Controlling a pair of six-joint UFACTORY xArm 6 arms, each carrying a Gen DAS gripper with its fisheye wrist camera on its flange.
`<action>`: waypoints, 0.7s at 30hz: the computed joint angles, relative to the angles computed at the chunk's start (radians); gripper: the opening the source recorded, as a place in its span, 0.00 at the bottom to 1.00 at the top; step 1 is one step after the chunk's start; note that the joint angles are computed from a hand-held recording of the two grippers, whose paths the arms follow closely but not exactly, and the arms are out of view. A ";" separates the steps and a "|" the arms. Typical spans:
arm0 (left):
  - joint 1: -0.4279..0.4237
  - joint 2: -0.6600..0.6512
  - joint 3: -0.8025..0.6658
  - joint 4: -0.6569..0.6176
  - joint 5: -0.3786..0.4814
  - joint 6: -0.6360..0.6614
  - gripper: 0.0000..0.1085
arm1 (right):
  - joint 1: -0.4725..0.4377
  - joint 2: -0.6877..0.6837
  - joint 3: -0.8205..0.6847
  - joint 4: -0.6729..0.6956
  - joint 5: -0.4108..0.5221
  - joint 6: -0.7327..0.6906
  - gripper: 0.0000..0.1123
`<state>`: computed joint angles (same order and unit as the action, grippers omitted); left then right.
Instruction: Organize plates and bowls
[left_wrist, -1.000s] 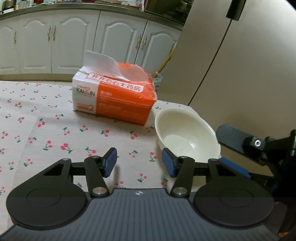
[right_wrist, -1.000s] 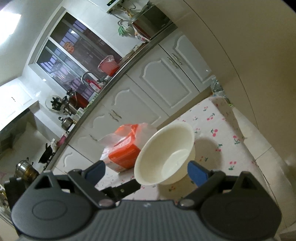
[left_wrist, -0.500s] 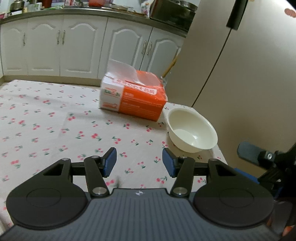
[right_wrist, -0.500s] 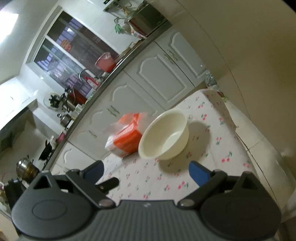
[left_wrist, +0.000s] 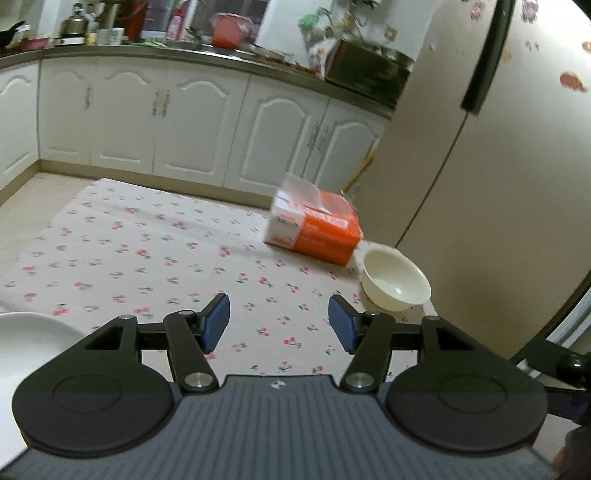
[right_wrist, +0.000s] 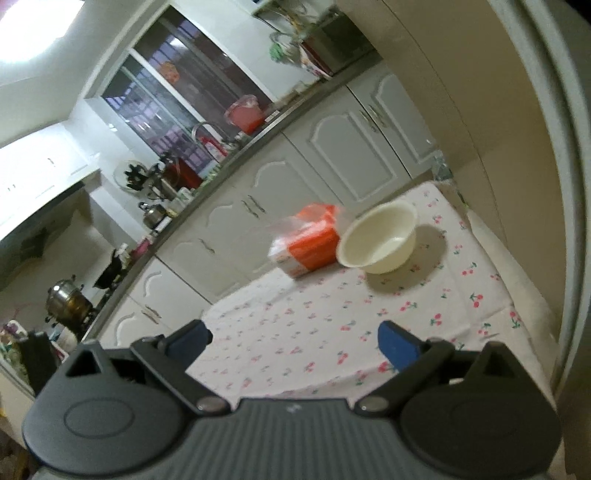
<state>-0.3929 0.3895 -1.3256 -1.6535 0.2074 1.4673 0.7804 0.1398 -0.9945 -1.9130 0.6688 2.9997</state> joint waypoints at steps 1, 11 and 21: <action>0.011 -0.020 0.017 -0.009 0.006 0.010 0.67 | 0.014 -0.009 0.001 0.012 0.014 -0.017 0.89; 0.136 -0.202 0.123 -0.220 0.028 0.256 0.72 | 0.098 -0.018 -0.043 -0.007 0.098 -0.068 0.89; 0.223 -0.395 0.209 -0.397 0.052 0.425 0.80 | 0.181 -0.004 -0.130 0.002 0.159 -0.164 0.90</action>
<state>-0.1695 -0.0054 -1.1161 -2.0503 0.2595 1.8926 0.9613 0.1355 -1.1247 -1.9111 0.8283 2.8360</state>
